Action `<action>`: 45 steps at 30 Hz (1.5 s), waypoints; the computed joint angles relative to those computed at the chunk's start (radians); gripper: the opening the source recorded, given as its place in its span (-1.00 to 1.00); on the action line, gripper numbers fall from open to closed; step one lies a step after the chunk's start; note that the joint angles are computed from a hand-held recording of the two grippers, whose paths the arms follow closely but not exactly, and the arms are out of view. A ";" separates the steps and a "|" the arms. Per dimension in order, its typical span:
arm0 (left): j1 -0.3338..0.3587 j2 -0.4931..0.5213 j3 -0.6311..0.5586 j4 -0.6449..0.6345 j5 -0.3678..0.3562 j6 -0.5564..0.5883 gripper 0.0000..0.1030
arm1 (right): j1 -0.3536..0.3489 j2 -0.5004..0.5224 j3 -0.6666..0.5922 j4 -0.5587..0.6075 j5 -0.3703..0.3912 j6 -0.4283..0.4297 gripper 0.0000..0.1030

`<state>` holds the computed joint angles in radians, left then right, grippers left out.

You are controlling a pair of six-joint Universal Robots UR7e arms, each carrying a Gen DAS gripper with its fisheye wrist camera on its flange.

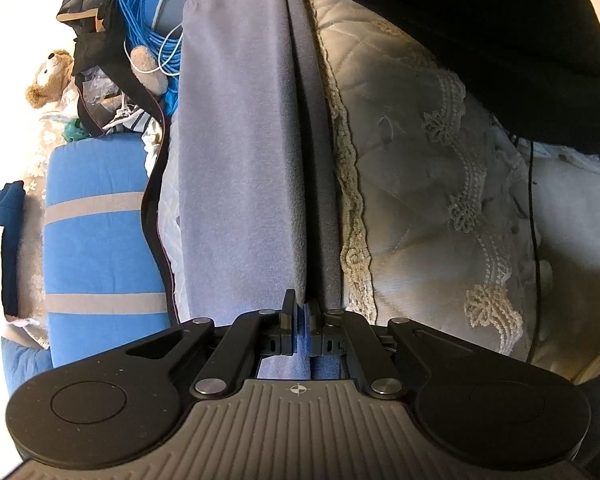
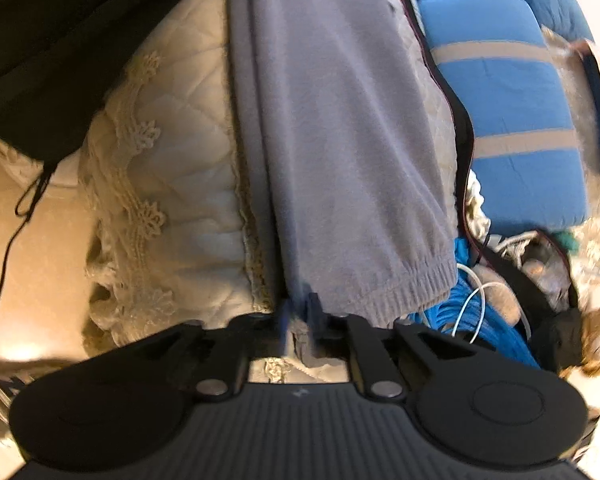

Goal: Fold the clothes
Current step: 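Open both grippers and release the folded sweatpants onto the bed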

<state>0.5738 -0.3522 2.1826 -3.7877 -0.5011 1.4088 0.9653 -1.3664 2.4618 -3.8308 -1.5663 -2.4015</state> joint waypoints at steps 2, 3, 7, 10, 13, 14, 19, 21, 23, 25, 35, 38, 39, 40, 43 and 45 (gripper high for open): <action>-0.011 0.008 0.006 -0.005 0.024 0.016 -0.88 | 0.001 0.004 0.006 -0.017 -0.006 -0.016 0.15; -0.016 -0.002 0.017 0.011 0.030 0.003 -0.77 | 0.007 -0.001 0.007 -0.011 -0.014 -0.013 0.37; -0.035 -0.106 0.078 0.167 0.010 -0.159 0.22 | 0.079 -0.083 -0.027 0.155 -0.108 0.087 0.73; -0.041 -0.227 0.119 0.345 -0.034 -0.309 0.56 | 0.149 -0.127 -0.072 0.255 -0.160 0.167 0.97; -0.042 -0.281 0.144 0.380 -0.022 -0.347 0.58 | 0.214 -0.108 -0.118 0.227 -0.162 0.194 1.00; -0.040 -0.292 0.150 0.380 -0.014 -0.352 0.59 | 0.236 -0.091 -0.135 0.205 -0.159 0.191 1.00; -0.026 -0.309 0.155 0.331 0.042 -0.374 0.59 | 0.354 0.013 -0.258 0.168 -0.165 0.226 1.00; -0.024 -0.307 0.157 0.272 0.041 -0.365 0.59 | 0.405 0.052 -0.319 0.196 -0.184 0.291 1.00; -0.019 -0.312 0.152 0.245 0.044 -0.367 0.59 | 0.460 0.100 -0.377 0.215 -0.210 0.376 1.00; -0.014 -0.332 0.151 0.257 0.047 -0.393 0.59 | 0.516 0.132 -0.424 0.257 -0.235 0.485 1.00; 0.018 -0.429 0.136 0.167 0.164 -0.199 0.59 | 0.764 0.177 -0.482 0.499 -0.218 0.937 1.00; 0.026 -0.465 0.124 0.153 0.205 -0.148 0.59 | 0.817 0.187 -0.496 0.528 -0.189 1.008 1.00; 0.027 -0.488 0.125 0.177 0.211 -0.157 0.59 | 0.837 0.188 -0.501 0.536 -0.183 1.039 1.00; 0.028 -0.517 0.129 0.222 0.204 -0.177 0.59 | 0.854 0.187 -0.504 0.544 -0.175 1.067 1.00; 0.038 -0.604 0.146 0.379 0.159 -0.240 0.59 | 0.891 0.188 -0.500 0.542 -0.161 1.098 1.00; 0.046 -0.631 0.159 0.418 0.130 -0.252 0.59 | 0.899 0.205 -0.464 0.469 -0.168 1.057 1.00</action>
<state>0.6203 -0.9836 2.3417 -3.3695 -0.3714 1.1565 1.8639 -1.1619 1.9974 -3.3616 -1.7344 -1.3444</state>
